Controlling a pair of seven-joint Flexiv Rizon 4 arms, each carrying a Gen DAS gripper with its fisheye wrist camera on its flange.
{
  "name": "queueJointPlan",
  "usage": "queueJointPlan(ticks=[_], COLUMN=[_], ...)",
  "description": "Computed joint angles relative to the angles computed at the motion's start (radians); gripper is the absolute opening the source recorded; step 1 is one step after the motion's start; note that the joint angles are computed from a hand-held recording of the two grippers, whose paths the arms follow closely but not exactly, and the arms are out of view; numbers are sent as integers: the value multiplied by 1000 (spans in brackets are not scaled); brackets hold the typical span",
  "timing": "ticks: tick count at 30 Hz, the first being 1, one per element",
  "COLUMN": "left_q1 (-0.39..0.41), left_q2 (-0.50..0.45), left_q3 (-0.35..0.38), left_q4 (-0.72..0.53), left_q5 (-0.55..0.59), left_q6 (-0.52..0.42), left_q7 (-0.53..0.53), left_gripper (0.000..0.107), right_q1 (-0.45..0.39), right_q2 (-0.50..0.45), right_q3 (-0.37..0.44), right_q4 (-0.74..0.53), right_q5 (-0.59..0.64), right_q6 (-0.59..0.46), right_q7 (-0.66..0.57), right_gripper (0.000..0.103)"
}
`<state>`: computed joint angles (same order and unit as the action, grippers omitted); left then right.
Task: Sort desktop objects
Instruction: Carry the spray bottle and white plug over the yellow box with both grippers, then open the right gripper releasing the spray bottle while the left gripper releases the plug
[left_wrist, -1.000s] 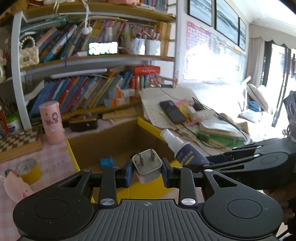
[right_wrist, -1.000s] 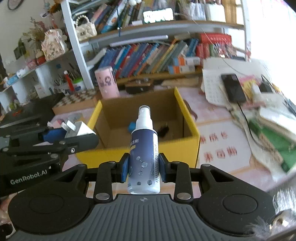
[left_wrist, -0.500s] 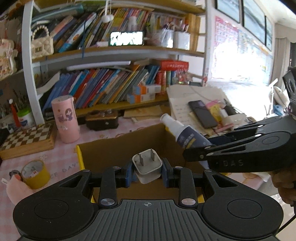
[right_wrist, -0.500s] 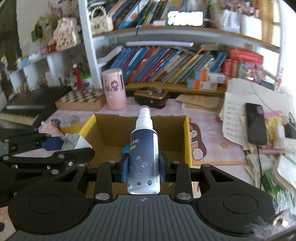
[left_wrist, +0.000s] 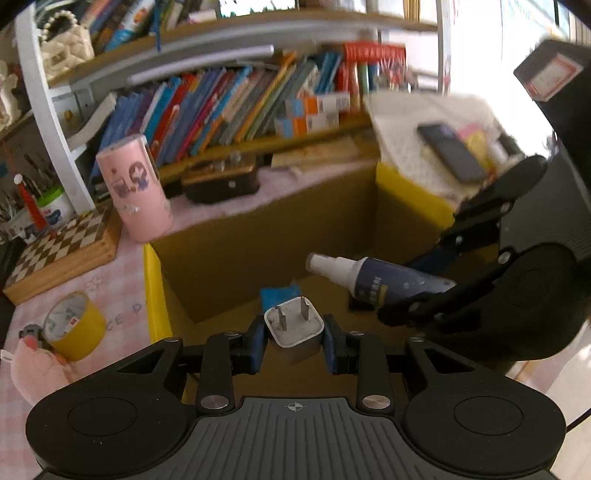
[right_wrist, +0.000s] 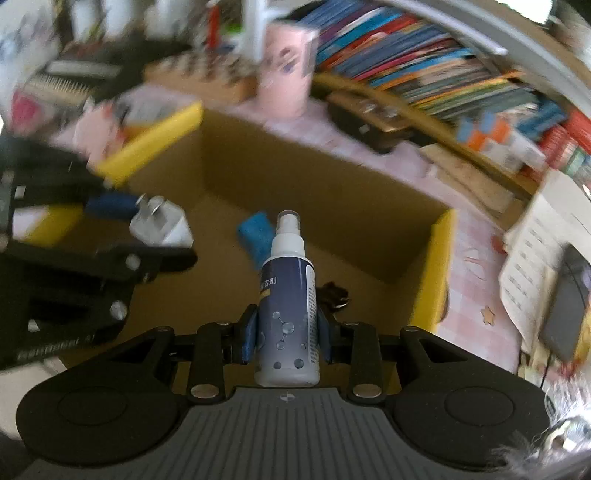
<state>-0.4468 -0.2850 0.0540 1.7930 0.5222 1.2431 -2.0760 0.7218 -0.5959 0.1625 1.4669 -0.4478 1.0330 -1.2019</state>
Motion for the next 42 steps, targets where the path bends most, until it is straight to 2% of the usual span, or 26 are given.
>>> queueJointPlan(ticks=[5,12,16,21,25,29,32,34,37,40,42], left_q1=[12,14,12,0,-20,-43,-56,-62,-72,-69,-59], left_q2=[-9,-12,-15,-12,1,27,56,83,134,188,222], left_q3=[-23,-26,-24,-8,11,29,35,32,25,4,-15], left_q4=[-7,-9,-12,-15,-18,-26,-29,-27,-17,5,24], left_q5=[-43,-56,-55,-16,42,134,224,293,409,496,535], left_q6=[-63,-83,-85,-56,-38,-41,-52,-62,-86,-118,-136], left_q7=[69,77,78,42,-15,-110,-210,-288,-424,-539,-594], left_gripper=[30,30,30,36,46,53,62,67,73,76,79], right_q1=[-19,-15,-5,1,-2,6,14,23,70,163,243], right_q2=[-39,-54,-54,-46,-33,-2,30,60,116,183,228], right_q3=[46,50,39,24,22,5,-16,-39,-127,-293,-435], right_q4=[-65,-101,-109,-97,-80,-35,18,70,173,285,345], right_q5=[38,92,99,97,94,67,31,-2,-119,-343,-551], right_q6=[-99,-160,-180,-160,-120,-54,21,97,234,363,426], right_q7=[-161,-238,-239,-198,-170,-112,-40,38,237,539,793], right_gripper=[30,30,30,31,35,36,37,42,42,42,44])
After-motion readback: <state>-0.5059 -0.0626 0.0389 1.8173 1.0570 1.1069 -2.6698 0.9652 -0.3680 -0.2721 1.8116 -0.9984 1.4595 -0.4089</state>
